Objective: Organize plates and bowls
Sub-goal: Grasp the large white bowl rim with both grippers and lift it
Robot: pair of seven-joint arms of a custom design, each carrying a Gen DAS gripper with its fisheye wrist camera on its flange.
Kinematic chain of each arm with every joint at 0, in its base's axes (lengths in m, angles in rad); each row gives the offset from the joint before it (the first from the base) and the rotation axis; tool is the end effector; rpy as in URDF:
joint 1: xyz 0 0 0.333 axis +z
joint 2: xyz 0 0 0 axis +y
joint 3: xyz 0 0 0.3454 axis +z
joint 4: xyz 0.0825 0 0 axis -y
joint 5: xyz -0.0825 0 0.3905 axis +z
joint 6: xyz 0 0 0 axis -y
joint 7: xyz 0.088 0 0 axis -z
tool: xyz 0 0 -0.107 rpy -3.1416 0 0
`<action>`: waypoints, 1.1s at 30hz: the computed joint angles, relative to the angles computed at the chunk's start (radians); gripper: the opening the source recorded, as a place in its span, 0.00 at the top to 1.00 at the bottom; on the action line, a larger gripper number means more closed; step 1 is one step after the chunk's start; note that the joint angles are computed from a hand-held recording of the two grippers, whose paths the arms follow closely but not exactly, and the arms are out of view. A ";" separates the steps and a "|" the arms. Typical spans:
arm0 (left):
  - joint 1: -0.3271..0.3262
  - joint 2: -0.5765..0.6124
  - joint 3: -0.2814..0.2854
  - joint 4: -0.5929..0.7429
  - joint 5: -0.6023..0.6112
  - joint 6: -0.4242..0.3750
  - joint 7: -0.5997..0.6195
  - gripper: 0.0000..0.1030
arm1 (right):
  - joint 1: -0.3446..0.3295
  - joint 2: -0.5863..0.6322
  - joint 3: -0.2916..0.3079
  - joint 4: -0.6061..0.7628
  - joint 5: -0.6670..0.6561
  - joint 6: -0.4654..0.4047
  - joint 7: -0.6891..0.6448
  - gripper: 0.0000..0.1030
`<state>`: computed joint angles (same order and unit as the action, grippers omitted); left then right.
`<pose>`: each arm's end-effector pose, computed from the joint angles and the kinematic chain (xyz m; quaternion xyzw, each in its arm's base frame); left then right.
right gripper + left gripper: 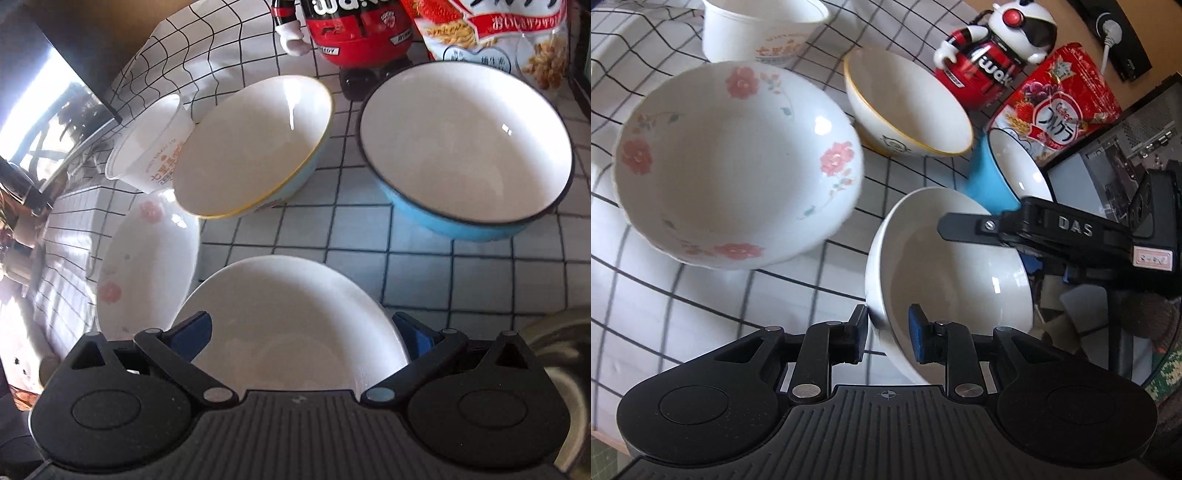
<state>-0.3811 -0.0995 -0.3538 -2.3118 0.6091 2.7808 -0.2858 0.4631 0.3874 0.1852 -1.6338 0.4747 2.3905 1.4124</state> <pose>0.3795 -0.3823 0.4638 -0.8362 0.4412 -0.3227 0.0434 0.5784 0.4198 0.4630 -0.8220 0.4935 0.0985 0.2665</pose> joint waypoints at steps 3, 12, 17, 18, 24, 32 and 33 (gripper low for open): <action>0.001 -0.030 0.000 -0.028 -0.011 -0.007 -0.003 0.74 | 0.002 -0.010 0.009 -0.012 0.016 -0.008 -0.006 0.00; -0.007 -0.099 -0.010 -0.070 -0.074 -0.085 0.087 0.73 | 0.026 -0.073 0.020 -0.100 0.054 0.010 0.026 0.00; -0.003 -0.134 -0.014 -0.107 -0.113 -0.065 0.110 0.73 | 0.034 -0.099 0.026 -0.145 0.082 0.031 0.038 0.00; -0.001 -0.134 -0.017 -0.106 -0.115 -0.069 0.116 0.73 | 0.033 -0.108 0.029 -0.163 0.099 0.052 0.038 0.00; 0.001 -0.132 -0.021 -0.101 -0.125 -0.077 0.142 0.73 | 0.014 -0.147 0.044 -0.251 0.240 0.120 0.015 0.00; -0.012 -0.109 -0.009 -0.111 -0.195 -0.043 0.191 0.73 | 0.026 -0.177 0.044 -0.331 0.277 0.192 -0.009 0.00; -0.013 -0.104 -0.010 -0.110 -0.201 -0.041 0.193 0.73 | 0.027 -0.176 0.043 -0.328 0.271 0.185 -0.016 0.00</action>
